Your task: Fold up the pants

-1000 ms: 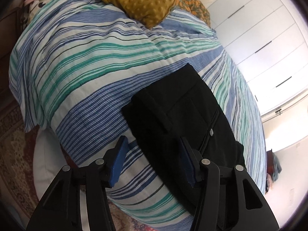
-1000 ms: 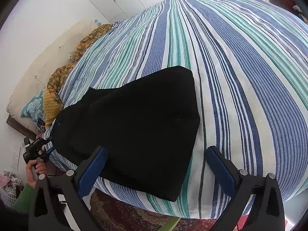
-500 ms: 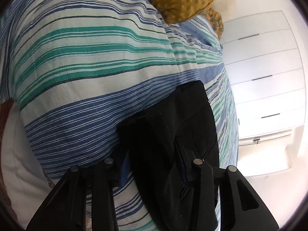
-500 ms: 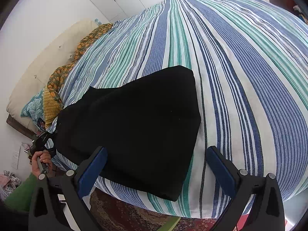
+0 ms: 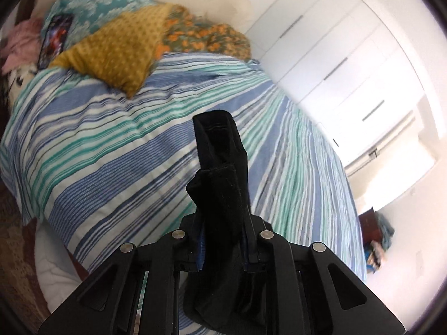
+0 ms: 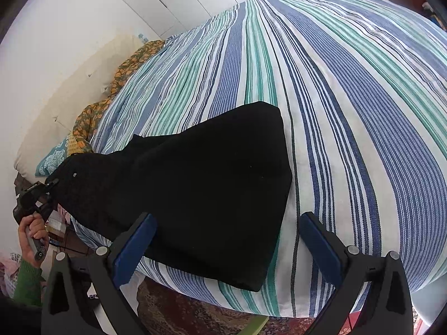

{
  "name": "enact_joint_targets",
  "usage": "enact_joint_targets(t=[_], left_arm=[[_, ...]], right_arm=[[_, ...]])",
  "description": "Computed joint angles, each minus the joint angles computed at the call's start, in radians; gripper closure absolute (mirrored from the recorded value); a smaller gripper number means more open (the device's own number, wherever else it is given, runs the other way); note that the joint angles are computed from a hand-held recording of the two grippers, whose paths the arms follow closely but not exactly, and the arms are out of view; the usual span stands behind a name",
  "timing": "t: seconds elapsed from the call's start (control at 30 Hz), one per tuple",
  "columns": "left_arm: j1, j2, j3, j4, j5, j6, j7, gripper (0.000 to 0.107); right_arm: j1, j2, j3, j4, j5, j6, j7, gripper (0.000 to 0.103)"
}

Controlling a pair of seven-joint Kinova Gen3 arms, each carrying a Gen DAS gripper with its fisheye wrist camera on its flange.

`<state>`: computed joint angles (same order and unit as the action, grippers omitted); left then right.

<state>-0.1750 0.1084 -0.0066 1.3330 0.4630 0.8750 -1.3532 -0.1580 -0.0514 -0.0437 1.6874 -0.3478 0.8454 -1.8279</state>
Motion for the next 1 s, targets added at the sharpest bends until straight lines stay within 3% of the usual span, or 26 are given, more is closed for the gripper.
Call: enact_joint_targets(t=[0.07,0.23,0.47,0.67,0.8,0.9,1.0], left_arm=[[0.066,-0.001,-0.005,-0.052,-0.044,0.021,-0.002,0.091],[0.293,0.049,-0.091,-0.213,-0.081,0.115,-0.038,0.091],[0.473,0.162,0.004,-0.354,-0.209,0.211,-0.052,0.091],[0.624,0.273,0.063,-0.375,-0.380,0.258,-0.082,0.090],[0.773,0.344,-0.022,-0.410,-0.457,0.334,-0.213,0.077],[0.773,0.295,-0.015,-0.389,-0.432,0.328,-0.302,0.059],[0.644,0.201,0.063,-0.364,-0.310,0.333,-0.281,0.045]], right_arm=[[0.003,-0.010,0.006,0.010,-0.016,-0.013,0.009,0.002],[0.015,-0.039,0.023,0.039,-0.053,-0.053,0.012,0.002],[0.039,-0.099,0.058,0.089,-0.090,-0.117,-0.008,0.002],[0.050,-0.135,0.067,0.114,-0.064,-0.152,-0.060,0.002],[0.052,-0.146,0.085,0.129,-0.072,-0.169,-0.078,0.002],[0.050,-0.147,0.097,0.125,-0.080,-0.166,-0.082,0.002],[0.029,-0.139,0.152,0.110,-0.172,-0.143,-0.012,0.002]])
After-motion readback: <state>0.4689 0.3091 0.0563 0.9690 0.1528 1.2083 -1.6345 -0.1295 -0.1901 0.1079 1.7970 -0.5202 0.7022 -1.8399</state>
